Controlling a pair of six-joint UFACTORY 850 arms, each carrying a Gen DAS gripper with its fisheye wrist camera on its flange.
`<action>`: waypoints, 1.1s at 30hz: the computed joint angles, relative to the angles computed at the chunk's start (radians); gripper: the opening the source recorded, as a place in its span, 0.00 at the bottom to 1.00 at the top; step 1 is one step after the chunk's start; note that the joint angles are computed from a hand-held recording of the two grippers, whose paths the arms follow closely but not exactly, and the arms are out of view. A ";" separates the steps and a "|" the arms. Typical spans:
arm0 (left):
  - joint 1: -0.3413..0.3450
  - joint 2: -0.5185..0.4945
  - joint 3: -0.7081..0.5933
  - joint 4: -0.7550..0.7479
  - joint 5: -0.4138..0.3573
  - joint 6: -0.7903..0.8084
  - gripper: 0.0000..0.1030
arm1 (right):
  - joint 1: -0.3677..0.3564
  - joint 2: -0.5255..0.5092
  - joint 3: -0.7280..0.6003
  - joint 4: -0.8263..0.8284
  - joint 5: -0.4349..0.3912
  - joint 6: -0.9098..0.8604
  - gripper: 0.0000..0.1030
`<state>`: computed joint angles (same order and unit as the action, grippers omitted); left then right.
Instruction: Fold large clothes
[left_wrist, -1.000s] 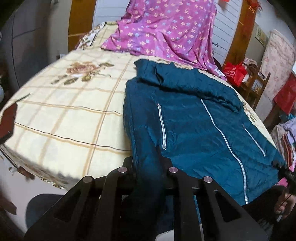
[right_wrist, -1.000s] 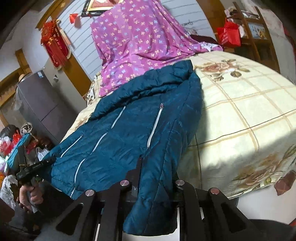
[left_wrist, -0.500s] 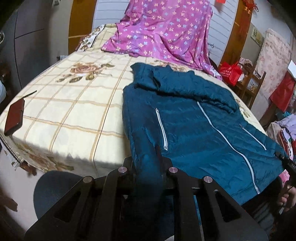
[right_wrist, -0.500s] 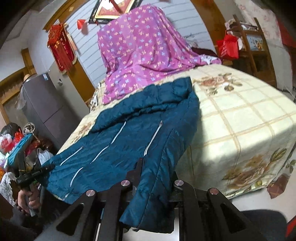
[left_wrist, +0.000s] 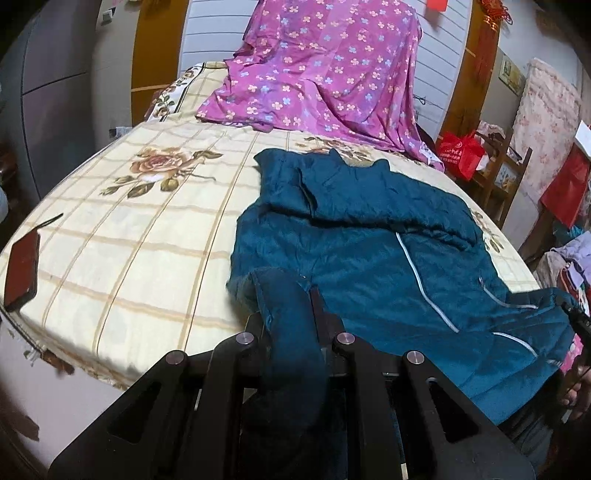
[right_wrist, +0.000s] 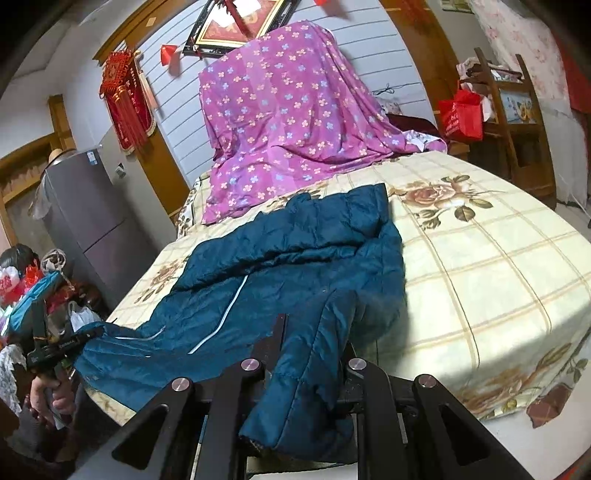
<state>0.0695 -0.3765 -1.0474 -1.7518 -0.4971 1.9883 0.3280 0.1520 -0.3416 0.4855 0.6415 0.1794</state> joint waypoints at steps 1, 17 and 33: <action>-0.008 -0.009 -0.017 0.012 0.011 -0.016 0.11 | -0.008 -0.009 -0.010 -0.009 -0.002 0.002 0.13; -0.116 -0.116 -0.174 0.130 0.224 -0.229 0.11 | -0.020 -0.154 -0.190 0.237 -0.017 -0.334 0.13; -0.111 -0.211 -0.314 0.394 0.161 -0.544 0.11 | -0.085 -0.221 -0.264 0.147 -0.061 -0.252 0.13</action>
<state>-0.0416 -0.5875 -1.3613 -1.3582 -0.3362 1.4446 0.2430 -0.0694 -0.6058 0.6327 0.5804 -0.0727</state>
